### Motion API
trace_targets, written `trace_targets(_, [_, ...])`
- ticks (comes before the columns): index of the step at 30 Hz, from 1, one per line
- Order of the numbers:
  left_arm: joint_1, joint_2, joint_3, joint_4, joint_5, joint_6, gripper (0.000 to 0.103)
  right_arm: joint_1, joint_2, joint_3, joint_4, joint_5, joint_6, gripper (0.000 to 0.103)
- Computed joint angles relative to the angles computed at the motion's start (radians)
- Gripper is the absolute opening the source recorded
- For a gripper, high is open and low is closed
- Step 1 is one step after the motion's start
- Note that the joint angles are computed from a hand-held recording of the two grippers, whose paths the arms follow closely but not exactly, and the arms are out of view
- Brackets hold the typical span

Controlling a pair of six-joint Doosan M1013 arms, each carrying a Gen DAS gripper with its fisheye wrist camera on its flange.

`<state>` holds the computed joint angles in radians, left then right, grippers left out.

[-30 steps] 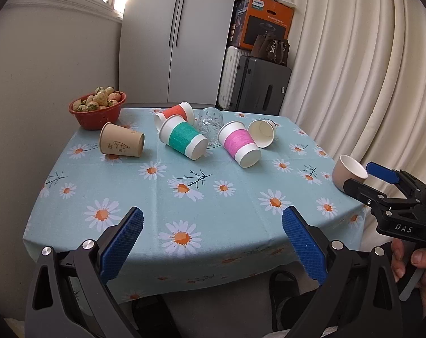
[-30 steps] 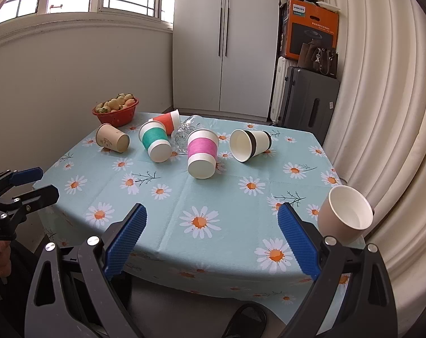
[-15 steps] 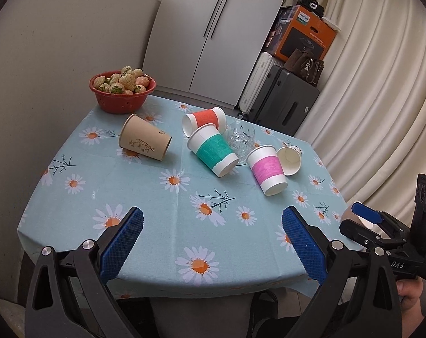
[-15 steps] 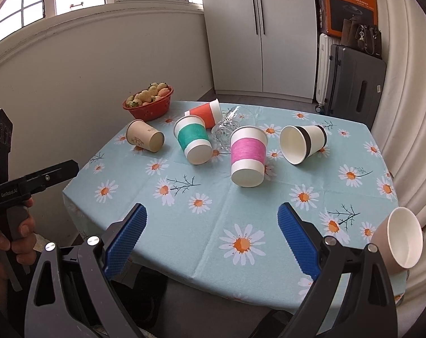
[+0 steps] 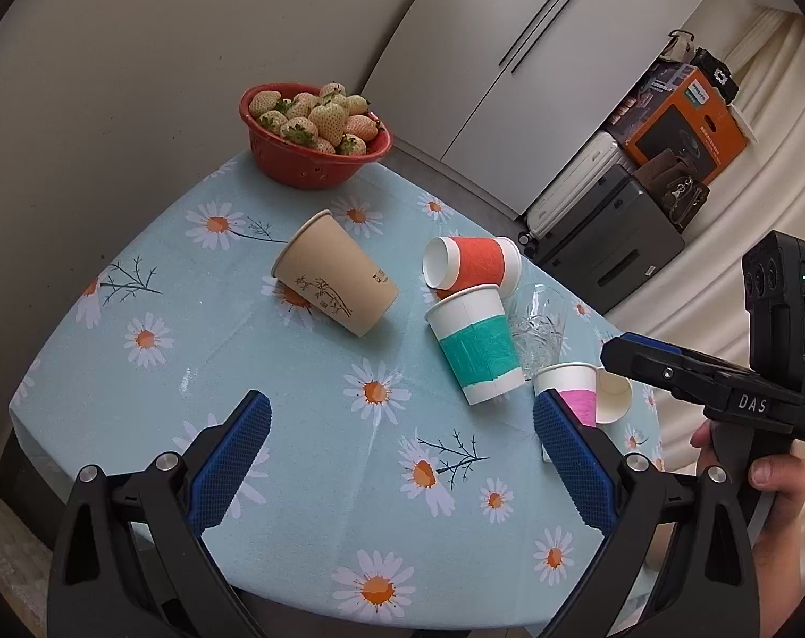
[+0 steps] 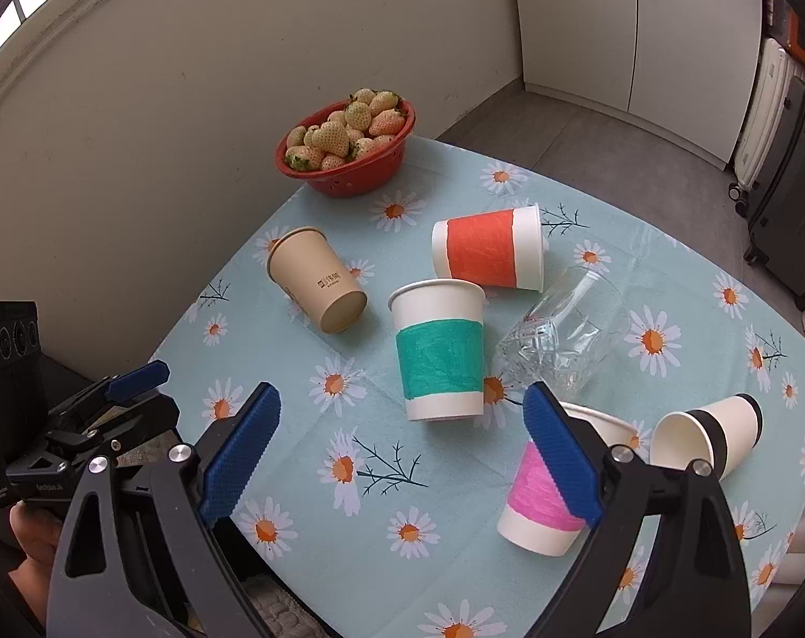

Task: Flip cup upright
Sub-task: 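Move the right tool toward the teal-banded cup lying on its side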

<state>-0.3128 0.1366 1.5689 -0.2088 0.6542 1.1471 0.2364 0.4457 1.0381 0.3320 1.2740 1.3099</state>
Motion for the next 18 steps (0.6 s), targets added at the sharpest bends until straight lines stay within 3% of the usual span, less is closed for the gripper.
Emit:
trace_targets(3, [0.006, 0.008, 0.015, -0.047, -0.006, 0.025, 0.097, 0.024, 0.100, -0.133, -0.056, 0.170, -0.050, 0.084])
trace_targets(6, [0.008, 0.012, 0.024, -0.100, -0.008, 0.072, 0.096, 0.048, 0.172, -0.229, -0.140, 0.270, -0.053, 0.083])
trace_targets(12, [0.026, 0.022, 0.039, -0.288, 0.056, 0.226, 0.096, 0.089, 0.251, -0.333, -0.284, 0.357, -0.064, 0.083])
trace_targets(14, [0.014, 0.015, 0.041, -0.210, 0.058, 0.173, 0.096, 0.093, 0.270, -0.360, -0.307, 0.398, -0.063, 0.083])
trace_targets(16, [0.011, 0.012, 0.040, -0.199, 0.068, 0.174, 0.096, 0.097, 0.287, -0.378, -0.329, 0.426, -0.055, 0.079])
trace_targets(18, [0.021, 0.013, 0.042, -0.269, 0.069, 0.220, 0.096, 0.097, 0.311, -0.408, -0.329, 0.471, -0.036, 0.069])
